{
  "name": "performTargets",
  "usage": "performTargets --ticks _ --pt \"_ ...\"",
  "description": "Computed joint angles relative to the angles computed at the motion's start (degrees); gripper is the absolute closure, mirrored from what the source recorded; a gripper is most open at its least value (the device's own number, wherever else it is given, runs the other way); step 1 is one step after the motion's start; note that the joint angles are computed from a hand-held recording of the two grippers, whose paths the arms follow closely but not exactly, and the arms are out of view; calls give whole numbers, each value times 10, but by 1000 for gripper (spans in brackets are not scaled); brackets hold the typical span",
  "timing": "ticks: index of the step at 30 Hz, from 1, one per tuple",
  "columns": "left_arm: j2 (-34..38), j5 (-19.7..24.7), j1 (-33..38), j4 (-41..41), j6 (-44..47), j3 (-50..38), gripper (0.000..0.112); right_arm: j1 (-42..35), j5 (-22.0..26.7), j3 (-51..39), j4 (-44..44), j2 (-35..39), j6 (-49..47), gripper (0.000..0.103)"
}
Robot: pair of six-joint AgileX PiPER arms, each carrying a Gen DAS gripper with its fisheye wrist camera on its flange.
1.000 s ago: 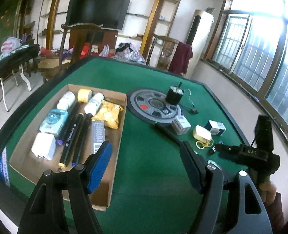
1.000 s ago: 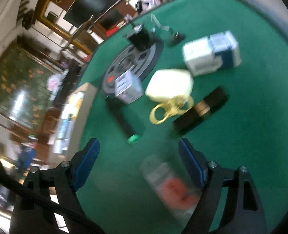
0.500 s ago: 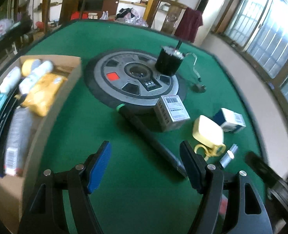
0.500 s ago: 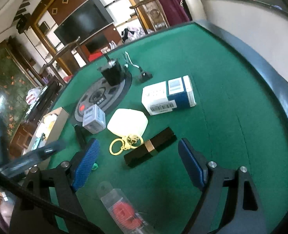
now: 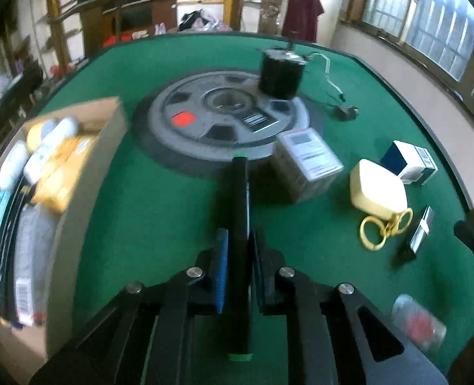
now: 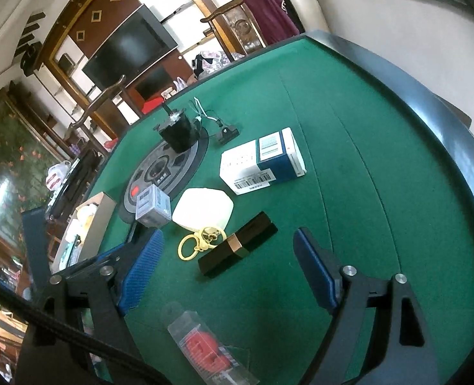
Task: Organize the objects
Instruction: 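Grasp the green-capped black marker with the left gripper while the right gripper grasps the clear red-item package, then carry the marker and the clear package over the cardboard tray with both grippers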
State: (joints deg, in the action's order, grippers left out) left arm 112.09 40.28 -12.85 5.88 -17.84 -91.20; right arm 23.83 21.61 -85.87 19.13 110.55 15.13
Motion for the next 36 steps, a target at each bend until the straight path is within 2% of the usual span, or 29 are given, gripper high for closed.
performTargets --ticks 3,5,7,9,11,12,15,16,19,21,23,25,27,30,36 --pt "-28 -33 16 -19 16 51 101 0 11 -8 8 7 -11 20" --pt "-24 -33 10 1 -4 47 100 2 22 -18 12 15 -21 20" --pt "-15 -38 -10 50 -32 41 88 4 31 -25 18 21 -32 20" --pt "-9 -53 -20 77 -32 42 86 6 42 -35 33 29 -52 20" --pt "-14 -60 -12 19 37 45 101 2 63 -45 89 36 -111 20" --pt "-21 -55 0 -34 85 49 101 5 68 -45 86 34 -111 20" --pt "-85 -93 27 -113 174 120 101 29 96 -46 25 23 -87 20" --pt "-102 -100 35 -139 201 137 101 44 119 -54 -14 23 -71 20" --pt "-164 -104 78 -253 312 191 101 87 170 -78 -127 35 -19 20" --pt "-196 -90 112 -331 383 217 101 114 187 -88 -196 44 19 21" --pt "-220 -72 145 -388 435 236 101 142 219 -109 -272 59 66 38" --pt "-241 -40 188 -449 487 252 101 162 245 -126 -334 69 112 70" --pt "-248 -24 225 -481 521 258 101 165 245 -124 -336 67 119 78" --pt "-259 -2 281 -528 576 275 101 162 241 -116 -320 60 128 78" --pt "-280 23 397 -575 655 298 100 155 184 -100 -211 29 91 78"
